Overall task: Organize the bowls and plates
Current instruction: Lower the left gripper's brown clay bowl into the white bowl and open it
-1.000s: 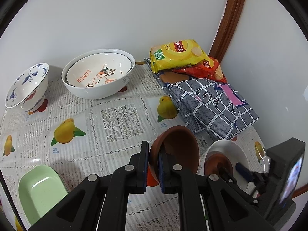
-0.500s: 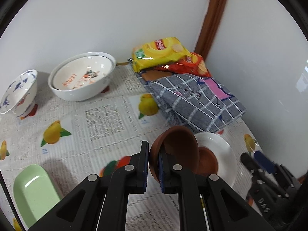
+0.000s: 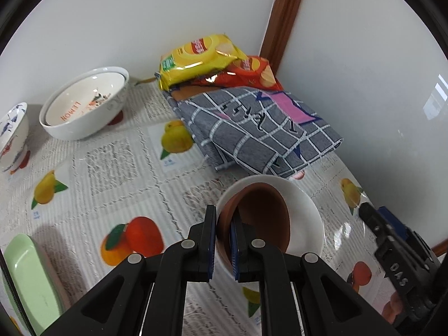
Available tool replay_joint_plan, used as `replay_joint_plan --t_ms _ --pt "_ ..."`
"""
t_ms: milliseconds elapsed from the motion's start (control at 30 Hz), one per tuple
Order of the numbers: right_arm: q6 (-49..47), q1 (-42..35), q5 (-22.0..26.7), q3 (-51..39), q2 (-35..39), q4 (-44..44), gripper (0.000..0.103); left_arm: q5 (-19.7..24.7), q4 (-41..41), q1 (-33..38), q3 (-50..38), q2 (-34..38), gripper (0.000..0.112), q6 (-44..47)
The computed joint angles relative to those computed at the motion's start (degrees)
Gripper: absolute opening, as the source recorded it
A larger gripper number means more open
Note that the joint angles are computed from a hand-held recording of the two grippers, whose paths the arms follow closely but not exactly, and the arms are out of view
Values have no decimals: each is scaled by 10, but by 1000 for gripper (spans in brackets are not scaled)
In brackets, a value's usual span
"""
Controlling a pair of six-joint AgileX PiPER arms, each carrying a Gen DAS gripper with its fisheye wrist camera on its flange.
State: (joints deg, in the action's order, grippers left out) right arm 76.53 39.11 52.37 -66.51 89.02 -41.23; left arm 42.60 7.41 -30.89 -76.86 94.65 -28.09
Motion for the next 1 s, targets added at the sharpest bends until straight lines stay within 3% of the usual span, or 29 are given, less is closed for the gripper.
replay_joint_plan --t_ms 200,633,1000 --pt "18 -14 -20 30 -29 -2 44 20 8 -22 -27 33 9 -23" --pt "25 -20 -30 51 -42 -2 45 4 -45 -7 -30 59 10 -9" --pt "-17 -11 -34 34 -12 15 45 6 -105 16 -30 58 11 42"
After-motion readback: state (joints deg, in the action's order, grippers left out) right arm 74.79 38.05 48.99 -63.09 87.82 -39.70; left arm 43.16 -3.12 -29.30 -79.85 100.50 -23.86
